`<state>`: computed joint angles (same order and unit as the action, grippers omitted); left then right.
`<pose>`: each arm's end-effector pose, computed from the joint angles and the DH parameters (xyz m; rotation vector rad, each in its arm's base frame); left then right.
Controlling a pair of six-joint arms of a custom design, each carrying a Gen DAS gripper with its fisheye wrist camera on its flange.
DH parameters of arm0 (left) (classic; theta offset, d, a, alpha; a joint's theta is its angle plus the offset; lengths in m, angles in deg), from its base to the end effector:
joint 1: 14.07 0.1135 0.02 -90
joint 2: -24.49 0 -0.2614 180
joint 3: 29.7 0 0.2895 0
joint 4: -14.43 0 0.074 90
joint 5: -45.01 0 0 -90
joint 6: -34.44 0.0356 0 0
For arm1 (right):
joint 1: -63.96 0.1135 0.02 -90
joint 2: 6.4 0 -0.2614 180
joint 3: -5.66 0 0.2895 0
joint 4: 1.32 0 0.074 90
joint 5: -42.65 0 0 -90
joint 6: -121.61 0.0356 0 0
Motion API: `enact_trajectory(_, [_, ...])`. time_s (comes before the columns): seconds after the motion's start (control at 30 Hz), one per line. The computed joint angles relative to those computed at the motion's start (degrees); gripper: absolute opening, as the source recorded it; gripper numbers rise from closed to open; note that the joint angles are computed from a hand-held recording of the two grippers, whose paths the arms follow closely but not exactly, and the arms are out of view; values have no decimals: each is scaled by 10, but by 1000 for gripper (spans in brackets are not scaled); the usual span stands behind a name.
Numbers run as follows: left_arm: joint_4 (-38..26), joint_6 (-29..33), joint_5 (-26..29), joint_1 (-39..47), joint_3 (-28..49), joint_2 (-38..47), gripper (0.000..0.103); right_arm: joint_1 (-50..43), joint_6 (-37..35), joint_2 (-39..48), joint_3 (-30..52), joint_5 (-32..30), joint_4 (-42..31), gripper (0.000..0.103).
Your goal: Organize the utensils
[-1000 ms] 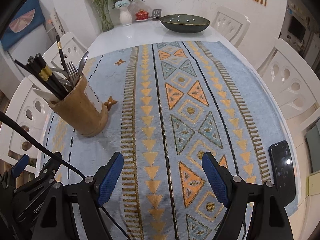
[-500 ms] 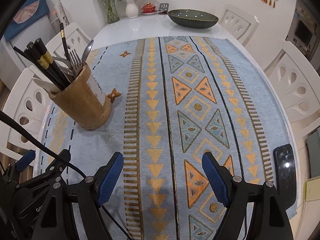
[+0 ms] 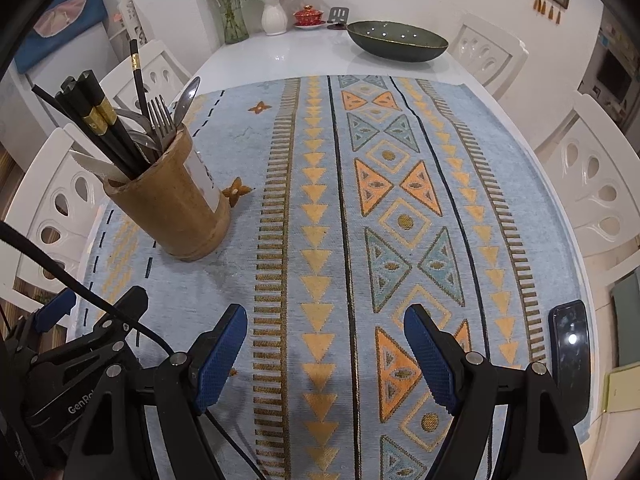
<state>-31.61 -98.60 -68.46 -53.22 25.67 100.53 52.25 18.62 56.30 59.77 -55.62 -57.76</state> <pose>0.2183 -0.1595 0.1670 -0.1973 2.5661 0.0542 0.2287 -0.0422 0.2035 -0.0730 2.6846 0.0625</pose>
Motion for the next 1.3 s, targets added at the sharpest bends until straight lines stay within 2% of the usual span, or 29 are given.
enact_trajectory(1.07, [4, 13, -12, 27, 16, 36, 102, 46, 11, 40, 10, 3, 21, 79])
enact_trajectory(1.23, [4, -4, -79, 25, 4, 30, 102, 54, 14, 45, 10, 6, 28, 79])
enact_trajectory(1.3, [11, 10, -90, 26, 1, 33, 102, 56, 13, 52, 11, 5, 33, 79])
